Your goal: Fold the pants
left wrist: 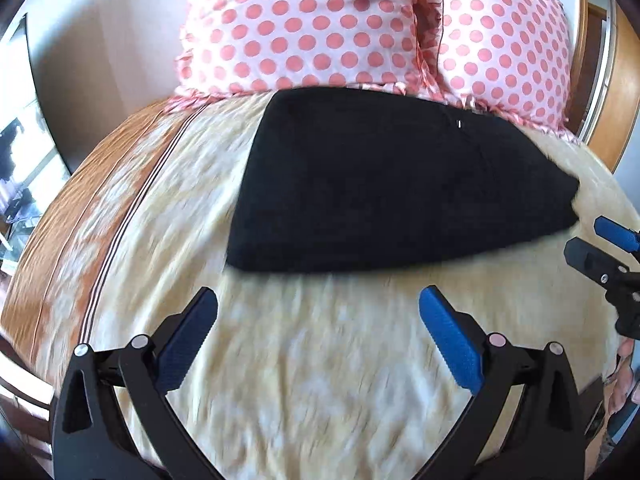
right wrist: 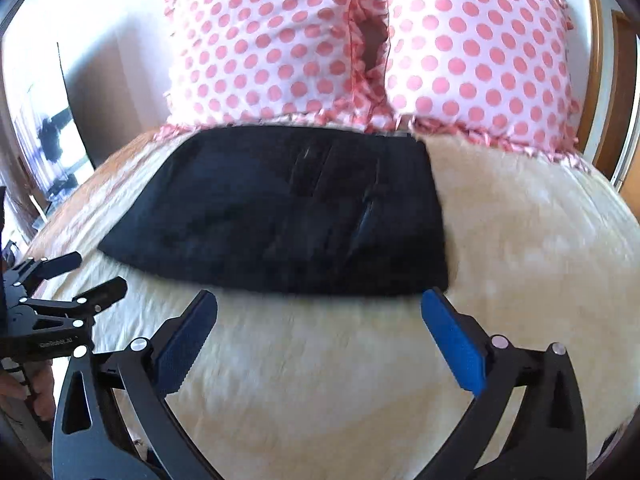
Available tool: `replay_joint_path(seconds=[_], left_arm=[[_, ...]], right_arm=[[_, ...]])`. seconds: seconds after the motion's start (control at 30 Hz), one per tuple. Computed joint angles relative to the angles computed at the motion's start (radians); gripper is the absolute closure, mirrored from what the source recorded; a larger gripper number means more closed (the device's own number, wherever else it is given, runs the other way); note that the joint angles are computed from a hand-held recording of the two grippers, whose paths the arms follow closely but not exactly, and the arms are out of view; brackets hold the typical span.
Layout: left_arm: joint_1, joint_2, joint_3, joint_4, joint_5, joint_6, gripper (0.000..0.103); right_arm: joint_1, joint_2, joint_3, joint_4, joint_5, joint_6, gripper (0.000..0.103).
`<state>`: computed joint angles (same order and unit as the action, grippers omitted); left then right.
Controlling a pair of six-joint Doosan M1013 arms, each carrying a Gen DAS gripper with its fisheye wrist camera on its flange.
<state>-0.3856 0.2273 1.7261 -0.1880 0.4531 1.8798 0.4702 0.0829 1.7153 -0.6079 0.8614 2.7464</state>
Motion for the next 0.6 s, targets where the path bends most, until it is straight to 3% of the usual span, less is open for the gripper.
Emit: replay_joint_path(seconds=[0.17, 0.37, 0.53, 0.6], left_arm=[[-0.011, -0.032, 0.076, 0.132, -0.093, -0.078, 0.002], [0.002, -0.045, 0.100, 0.082, -0.120, -0.033, 0.002], [0.030, -0.038, 0.099, -0.117, -0.102, 0.105, 0.002], [0.025, -0.042, 0.110, -0.108, -0.128, 0.098, 0.002]], right_arm=[[0.045, 0.027, -0.003, -0.038, 0.053, 0.037, 0.001], [0.061, 0.035, 0.005, -0.033, 0.048, 0.073, 0.001], [0.079, 0.044, 0.003, -0.070, 0.070, 0.108, 0.001], [0.085, 0.048, 0.001, -0.086, 0.084, 0.135, 0.001]])
